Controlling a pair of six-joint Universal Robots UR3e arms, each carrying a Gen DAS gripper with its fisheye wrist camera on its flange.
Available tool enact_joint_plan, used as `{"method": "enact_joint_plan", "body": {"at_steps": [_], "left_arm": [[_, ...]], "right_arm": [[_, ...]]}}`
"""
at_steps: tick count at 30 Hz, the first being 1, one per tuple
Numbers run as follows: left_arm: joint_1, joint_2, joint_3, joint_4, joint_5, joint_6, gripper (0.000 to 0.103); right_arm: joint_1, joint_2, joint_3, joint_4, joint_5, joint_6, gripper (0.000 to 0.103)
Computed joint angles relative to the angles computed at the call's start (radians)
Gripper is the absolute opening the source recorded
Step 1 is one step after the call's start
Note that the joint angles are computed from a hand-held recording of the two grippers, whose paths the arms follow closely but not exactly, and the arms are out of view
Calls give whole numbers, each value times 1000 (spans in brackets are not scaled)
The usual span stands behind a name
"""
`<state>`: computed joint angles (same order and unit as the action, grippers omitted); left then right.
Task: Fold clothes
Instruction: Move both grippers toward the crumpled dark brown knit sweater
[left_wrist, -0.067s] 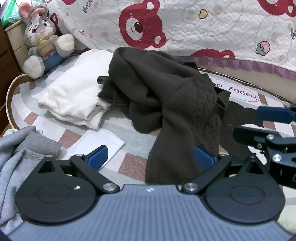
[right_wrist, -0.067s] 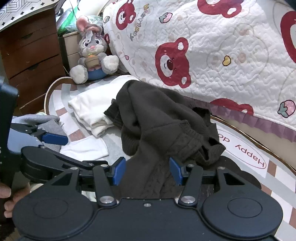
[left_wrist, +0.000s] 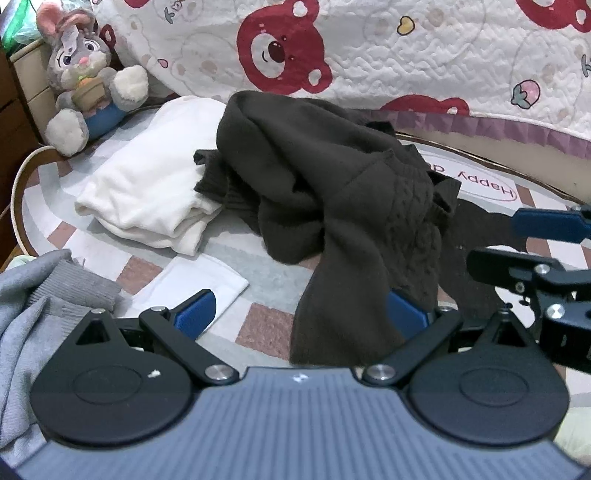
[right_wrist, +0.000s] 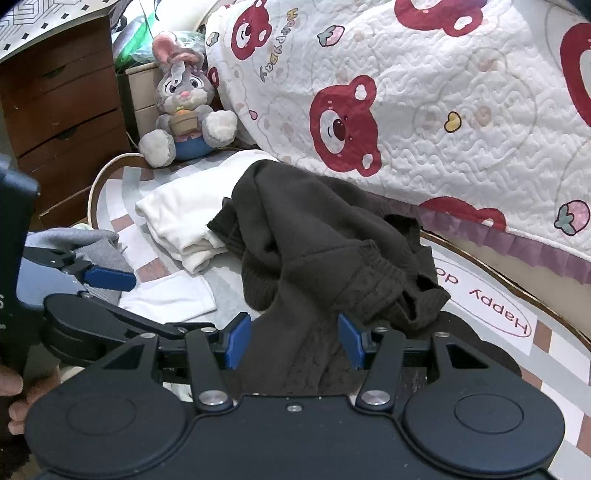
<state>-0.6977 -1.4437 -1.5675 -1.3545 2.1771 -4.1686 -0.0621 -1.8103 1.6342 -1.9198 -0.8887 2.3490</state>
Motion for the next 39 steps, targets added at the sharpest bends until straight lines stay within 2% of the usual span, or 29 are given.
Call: {"method": "enact_joint_plan", "body": {"at_steps": [5, 10, 17, 22, 29, 39], "left_arm": [[20, 25, -45, 39, -29, 6, 100], [53, 56, -89, 79, -61, 33, 99], [39, 46, -98, 91, -40, 41, 97], [47, 44, -92, 97, -61, 46, 97], [57, 58, -115, 108, -70, 41, 97], [68, 62, -126, 119, -87, 54, 98]], "right_arm": [[9, 1, 13, -29, -17, -3, 57], [7, -45, 93, -145, -9, 31, 58], [-15, -50, 151, -250, 25, 27, 58], [-18, -75, 175, -252, 37, -22, 58], [-7, -68, 173, -261, 18, -21, 58], [-9, -41, 127, -168, 4, -4, 58]]}}
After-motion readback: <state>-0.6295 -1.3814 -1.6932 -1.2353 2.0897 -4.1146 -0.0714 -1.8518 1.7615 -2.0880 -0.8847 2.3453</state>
